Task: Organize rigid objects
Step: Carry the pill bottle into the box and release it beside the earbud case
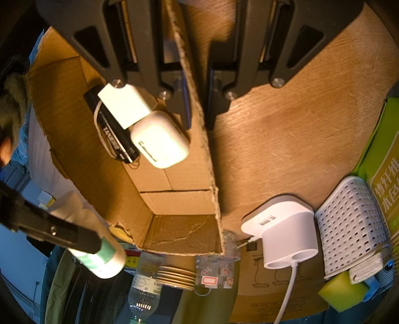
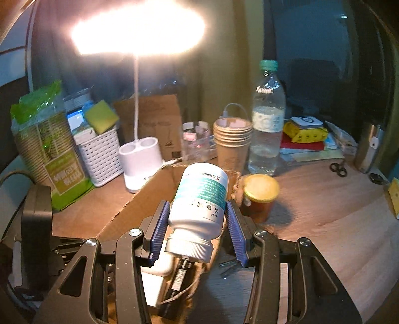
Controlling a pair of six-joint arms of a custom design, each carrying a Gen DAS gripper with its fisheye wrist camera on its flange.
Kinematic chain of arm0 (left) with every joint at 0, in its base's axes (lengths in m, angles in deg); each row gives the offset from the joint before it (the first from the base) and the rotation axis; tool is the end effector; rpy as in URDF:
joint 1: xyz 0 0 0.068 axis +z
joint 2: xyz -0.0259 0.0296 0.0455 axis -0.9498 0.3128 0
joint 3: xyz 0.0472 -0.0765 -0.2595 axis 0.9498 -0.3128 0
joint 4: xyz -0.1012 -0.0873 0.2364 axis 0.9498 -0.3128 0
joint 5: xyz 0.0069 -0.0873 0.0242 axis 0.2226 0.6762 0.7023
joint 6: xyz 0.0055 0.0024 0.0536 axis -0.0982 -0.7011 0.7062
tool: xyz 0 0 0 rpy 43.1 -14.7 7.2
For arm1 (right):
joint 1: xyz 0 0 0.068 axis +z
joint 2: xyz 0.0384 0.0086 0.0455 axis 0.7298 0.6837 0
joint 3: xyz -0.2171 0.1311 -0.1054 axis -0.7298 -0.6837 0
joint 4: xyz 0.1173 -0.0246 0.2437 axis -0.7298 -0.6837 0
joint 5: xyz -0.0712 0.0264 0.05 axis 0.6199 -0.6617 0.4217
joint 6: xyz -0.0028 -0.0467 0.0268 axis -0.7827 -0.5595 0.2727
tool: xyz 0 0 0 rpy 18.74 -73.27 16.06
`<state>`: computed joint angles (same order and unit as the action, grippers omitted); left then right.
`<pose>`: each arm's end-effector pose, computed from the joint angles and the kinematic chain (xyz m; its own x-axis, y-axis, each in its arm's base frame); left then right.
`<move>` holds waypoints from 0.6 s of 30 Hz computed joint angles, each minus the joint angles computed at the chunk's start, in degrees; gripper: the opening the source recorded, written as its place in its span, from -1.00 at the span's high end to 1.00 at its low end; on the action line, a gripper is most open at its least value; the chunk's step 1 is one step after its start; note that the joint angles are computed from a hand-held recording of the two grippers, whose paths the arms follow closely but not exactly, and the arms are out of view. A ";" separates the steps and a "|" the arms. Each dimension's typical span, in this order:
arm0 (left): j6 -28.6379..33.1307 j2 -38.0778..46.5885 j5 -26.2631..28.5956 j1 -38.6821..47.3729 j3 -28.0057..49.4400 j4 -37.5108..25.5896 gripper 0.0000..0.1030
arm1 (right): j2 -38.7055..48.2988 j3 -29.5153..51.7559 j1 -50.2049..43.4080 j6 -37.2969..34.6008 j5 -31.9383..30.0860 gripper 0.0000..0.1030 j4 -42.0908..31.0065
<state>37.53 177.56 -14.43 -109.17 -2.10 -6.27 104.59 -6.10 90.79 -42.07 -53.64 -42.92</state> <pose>0.2022 -0.1489 0.0542 -0.7872 0.0902 -0.6101 0.2389 0.9566 -0.1669 0.1930 0.1699 0.1311 -0.5658 -0.1736 -0.8061 -0.3280 0.9443 0.0269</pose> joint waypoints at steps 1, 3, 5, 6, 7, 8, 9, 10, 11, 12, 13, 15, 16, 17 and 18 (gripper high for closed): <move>0.00 0.00 0.00 0.00 0.00 0.00 0.76 | 0.98 0.47 0.21 -0.16 -0.15 0.05 0.13; 0.01 0.00 0.01 0.01 0.00 0.00 0.76 | 3.07 1.43 0.50 -0.57 -0.83 0.05 0.32; 0.07 -0.08 0.06 0.10 -0.06 -0.02 0.76 | 5.56 2.85 0.87 -1.02 -0.95 0.05 0.13; 0.00 0.02 0.01 0.01 0.01 0.01 0.76 | 6.63 3.63 1.22 -1.19 -0.31 0.05 -0.28; 0.00 0.02 0.01 0.01 0.01 0.01 0.76 | 7.32 4.12 1.27 -1.45 -0.03 0.05 -0.57; 0.00 0.02 0.01 0.01 0.01 0.01 0.76 | 8.05 4.58 1.34 -1.61 0.14 0.05 -0.75; 0.00 0.02 0.01 0.01 0.01 0.01 0.76 | 8.70 5.05 1.28 -1.63 0.00 0.05 -1.08; 0.02 0.00 0.02 0.03 0.00 0.01 0.76 | 9.14 5.38 1.05 -1.62 -0.27 0.05 -1.49; -0.02 0.06 -0.02 -0.03 0.04 0.03 0.76 | 9.47 5.67 0.88 -1.54 -0.42 0.05 -1.89; -0.02 0.06 -0.02 -0.03 0.04 0.03 0.76 | 9.67 5.89 0.61 -1.51 -0.58 0.05 -2.34; -0.02 0.06 -0.02 -0.03 0.04 0.03 0.76 | 9.84 6.03 0.38 -1.48 -0.66 0.05 -2.64; -0.02 0.01 -0.01 -0.01 0.02 -0.02 0.76 | 10.31 6.33 0.16 -1.64 -0.99 0.05 -3.22; -0.02 0.06 -0.02 -0.02 0.05 0.00 0.76 | 10.74 6.48 0.01 -1.82 -1.35 0.05 -3.43; -0.03 0.09 -0.02 -0.03 0.07 0.02 0.76 | 11.11 6.66 -0.16 -1.91 -1.59 0.05 -3.66; -0.01 0.06 -0.01 -0.01 0.05 0.02 0.76 | 11.40 6.74 -0.23 -1.79 -1.58 0.05 -3.68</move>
<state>37.52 177.62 -14.44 -109.18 -2.06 -6.25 115.99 0.64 90.56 -43.86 -55.23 -46.60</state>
